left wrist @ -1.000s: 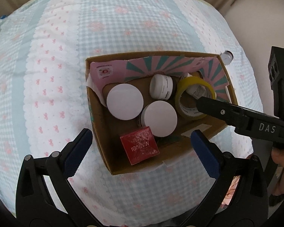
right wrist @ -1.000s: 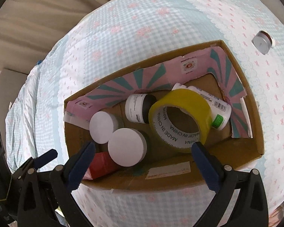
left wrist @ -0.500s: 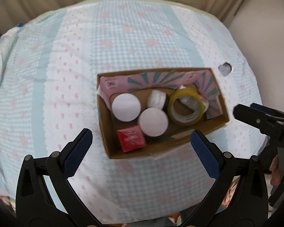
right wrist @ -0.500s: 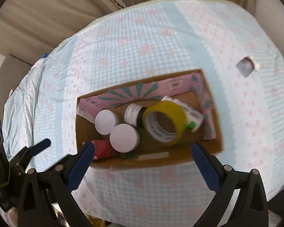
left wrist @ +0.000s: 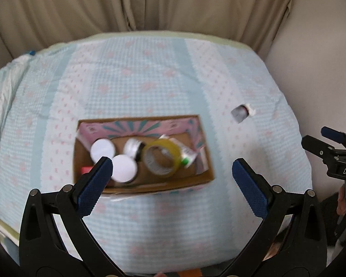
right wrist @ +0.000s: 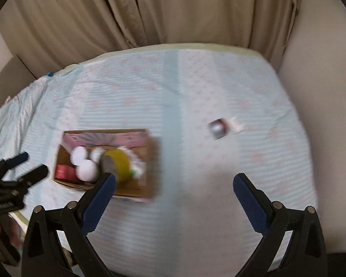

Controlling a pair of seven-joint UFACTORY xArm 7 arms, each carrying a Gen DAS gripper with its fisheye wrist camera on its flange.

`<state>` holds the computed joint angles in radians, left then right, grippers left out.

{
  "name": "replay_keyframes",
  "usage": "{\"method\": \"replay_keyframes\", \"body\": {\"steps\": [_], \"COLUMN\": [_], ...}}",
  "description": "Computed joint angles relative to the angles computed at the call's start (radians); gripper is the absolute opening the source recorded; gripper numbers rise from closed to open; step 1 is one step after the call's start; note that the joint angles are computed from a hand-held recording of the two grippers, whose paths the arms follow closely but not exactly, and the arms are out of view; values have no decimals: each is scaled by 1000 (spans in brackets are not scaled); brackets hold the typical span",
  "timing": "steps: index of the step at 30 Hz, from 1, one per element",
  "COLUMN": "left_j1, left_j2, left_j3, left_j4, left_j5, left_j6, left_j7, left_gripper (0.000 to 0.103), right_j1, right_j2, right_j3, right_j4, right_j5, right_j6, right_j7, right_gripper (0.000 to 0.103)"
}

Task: Organize rigid objects
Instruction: 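Move both tools toward the silver tin and white earbud case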

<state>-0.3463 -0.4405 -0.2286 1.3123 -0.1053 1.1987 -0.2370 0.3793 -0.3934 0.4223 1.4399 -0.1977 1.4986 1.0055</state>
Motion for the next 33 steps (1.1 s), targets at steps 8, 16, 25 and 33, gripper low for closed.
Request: {"method": "replay_keyframes", "body": {"steps": [8, 16, 25, 33], "left_j1": [-59, -197, -329, -434], "left_j2": [173, 464, 737, 1018], "left_j3": [-156, -193, -95, 17], "left_j4": [156, 379, 583, 851], "left_j5": [81, 229, 253, 191], "left_j6": [-29, -30, -30, -10], "left_j7": [-306, -396, -365, -468], "left_gripper": [103, 103, 103, 103], "right_j1": [-43, -142, -238, -278], "right_j2": [-259, -331, -306, -230], "right_j3": [-179, -290, -344, -382], "right_j4": [-213, -336, -467, -642], "right_j5": [19, 66, 107, 139], "right_j6": [-9, -112, -283, -540], "right_j7": [-320, -480, -676, -848], "right_gripper": [101, 101, 101, 99]}}
